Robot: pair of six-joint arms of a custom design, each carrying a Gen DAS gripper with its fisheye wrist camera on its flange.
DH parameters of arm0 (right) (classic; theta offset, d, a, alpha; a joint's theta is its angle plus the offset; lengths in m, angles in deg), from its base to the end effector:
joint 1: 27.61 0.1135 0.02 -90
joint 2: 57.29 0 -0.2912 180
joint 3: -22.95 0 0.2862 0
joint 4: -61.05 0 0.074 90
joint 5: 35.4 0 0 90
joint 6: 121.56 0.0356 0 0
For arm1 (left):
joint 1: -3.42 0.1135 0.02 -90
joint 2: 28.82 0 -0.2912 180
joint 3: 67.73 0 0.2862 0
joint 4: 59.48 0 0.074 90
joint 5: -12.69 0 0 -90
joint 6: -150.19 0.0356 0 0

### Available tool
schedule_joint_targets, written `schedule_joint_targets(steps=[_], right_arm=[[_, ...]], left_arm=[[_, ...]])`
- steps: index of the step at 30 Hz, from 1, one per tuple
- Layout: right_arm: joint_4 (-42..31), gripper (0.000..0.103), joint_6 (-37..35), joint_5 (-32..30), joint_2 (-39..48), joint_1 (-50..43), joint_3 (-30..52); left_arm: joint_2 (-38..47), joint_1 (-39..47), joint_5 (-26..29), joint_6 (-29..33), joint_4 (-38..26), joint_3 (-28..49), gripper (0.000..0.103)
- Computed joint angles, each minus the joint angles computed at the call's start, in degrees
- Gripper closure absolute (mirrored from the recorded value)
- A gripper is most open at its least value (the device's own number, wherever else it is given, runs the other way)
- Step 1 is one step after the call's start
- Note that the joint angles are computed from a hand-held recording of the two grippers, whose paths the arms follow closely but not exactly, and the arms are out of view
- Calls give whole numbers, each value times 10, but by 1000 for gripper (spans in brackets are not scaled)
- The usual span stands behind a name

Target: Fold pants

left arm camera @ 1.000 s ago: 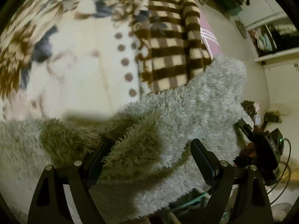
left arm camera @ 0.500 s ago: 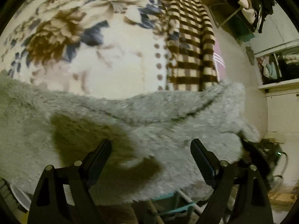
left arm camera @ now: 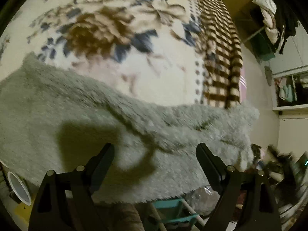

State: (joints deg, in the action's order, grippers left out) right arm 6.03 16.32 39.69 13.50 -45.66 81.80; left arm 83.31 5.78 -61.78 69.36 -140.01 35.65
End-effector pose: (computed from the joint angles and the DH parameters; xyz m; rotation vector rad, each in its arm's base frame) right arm 0.2373 -0.0677 0.2295 1.4494 2.3710 0.4970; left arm 0.4140 0.0075 0.2314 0.1852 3.0686 -0.4151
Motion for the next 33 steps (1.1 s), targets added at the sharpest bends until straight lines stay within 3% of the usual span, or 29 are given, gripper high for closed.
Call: schedule_joint_targets(steps=[3, 6, 8, 9, 14, 17, 22, 24, 27, 31, 33], right_arm=[[30, 31, 13, -21, 108, 26, 77], [-6, 32, 14, -20, 259, 48, 188], [-51, 66, 5, -26, 346, 60, 257], [-64, 95, 11, -15, 369, 68, 275], [-45, 96, 49, 74, 337, 75, 264], [-26, 91, 28, 40, 349, 59, 265], [40, 38, -10, 3, 317, 41, 214], [43, 38, -10, 20, 253, 41, 175], [-24, 38, -9, 88, 139, 52, 116], [-48, 39, 65, 27, 8, 70, -14], [-29, 46, 113, 13, -27, 97, -75]], left_arm=[[16, 6, -5, -9, 9, 14, 17], [26, 3, -22, -13, 33, 18, 17], [32, 9, -25, -13, 42, 22, 17], [36, 9, -26, -16, 42, 25, 17], [40, 20, -23, -16, 48, 34, 17], [48, 20, -25, -14, 51, 34, 17], [53, 12, -28, -5, 44, 33, 17], [35, 8, -30, 10, 48, 15, 17], [14, 4, -33, 33, 47, -21, 17], [-16, 0, -49, 63, 50, -83, 17], [-28, -1, -61, 73, 56, -111, 17]])
